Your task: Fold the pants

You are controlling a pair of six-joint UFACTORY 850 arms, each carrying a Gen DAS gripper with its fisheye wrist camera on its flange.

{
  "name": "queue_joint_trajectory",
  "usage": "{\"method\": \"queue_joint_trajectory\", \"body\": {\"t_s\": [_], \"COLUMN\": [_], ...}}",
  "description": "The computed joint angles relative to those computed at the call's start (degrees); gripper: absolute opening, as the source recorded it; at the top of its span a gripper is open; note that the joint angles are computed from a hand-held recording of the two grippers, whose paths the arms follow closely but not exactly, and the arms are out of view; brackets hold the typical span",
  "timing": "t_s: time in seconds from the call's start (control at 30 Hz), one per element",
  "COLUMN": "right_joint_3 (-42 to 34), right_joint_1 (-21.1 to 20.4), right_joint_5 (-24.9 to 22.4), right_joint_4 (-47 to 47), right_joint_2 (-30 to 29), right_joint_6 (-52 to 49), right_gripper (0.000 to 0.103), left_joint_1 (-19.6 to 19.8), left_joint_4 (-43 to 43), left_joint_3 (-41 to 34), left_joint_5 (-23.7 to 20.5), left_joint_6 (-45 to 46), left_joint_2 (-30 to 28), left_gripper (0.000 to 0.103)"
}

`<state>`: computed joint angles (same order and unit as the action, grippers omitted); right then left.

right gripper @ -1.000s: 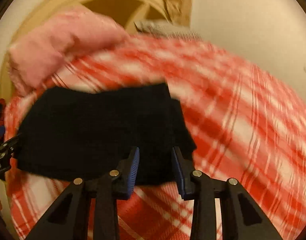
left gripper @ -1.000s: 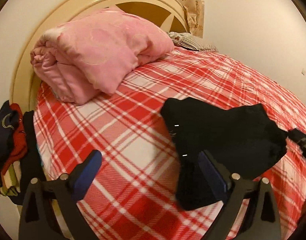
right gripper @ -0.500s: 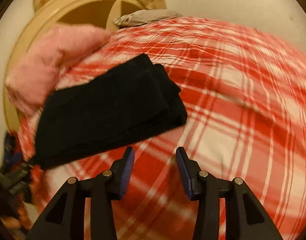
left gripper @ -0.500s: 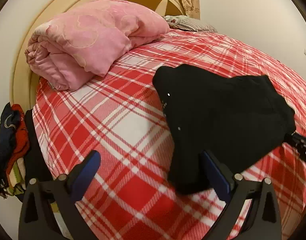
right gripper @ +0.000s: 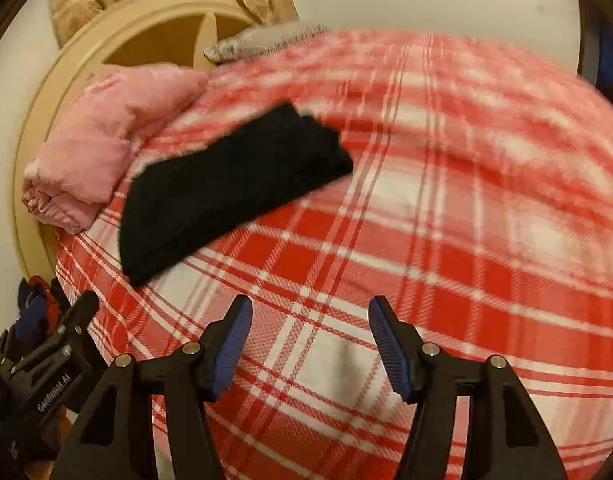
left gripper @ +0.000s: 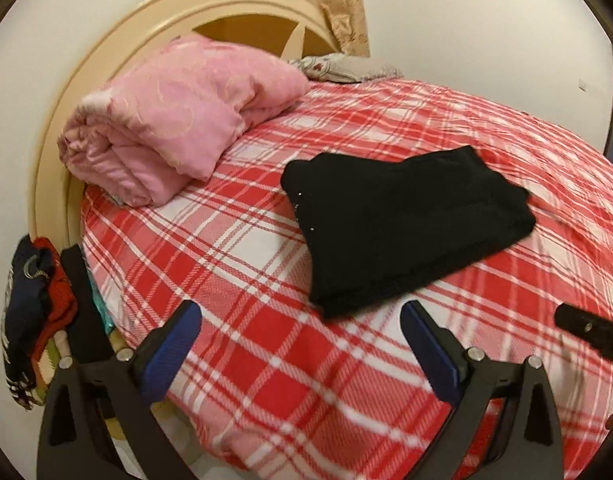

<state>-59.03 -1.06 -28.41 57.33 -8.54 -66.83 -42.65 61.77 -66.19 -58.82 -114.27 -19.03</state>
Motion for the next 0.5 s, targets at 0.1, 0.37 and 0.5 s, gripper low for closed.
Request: {"method": "queue_joint_trajectory", "body": {"t_s": [0.1,0.37,0.5], "right_joint_3": [4.6,12.8,15.3], "right_joint_1": [-0.8,-4.6,-6.7], "right_joint_5": [2.1,-0.6,-2.7], "right_joint_4": [11.4,35.7,42.8], "right_joint_2": [6.5,18.4,22.1], "right_joint_6": [-12.5,-36.2,-41.7], "right_gripper": [0.062,0.069,0.069], "left_joint_1": [-2.2,-7.4,-9.6], "left_joint_4": [1.2,3.9,6.4], "left_joint_3": [0.4,-0.7,-0.7], "left_joint_5": [-1.3,-7.4,-10.6], "left_joint_6": [-0.5,-1.3,-2.9], "left_joint_2": [1.1,3.0,3.6], "left_gripper": [0.102,0.103,0.103]}}
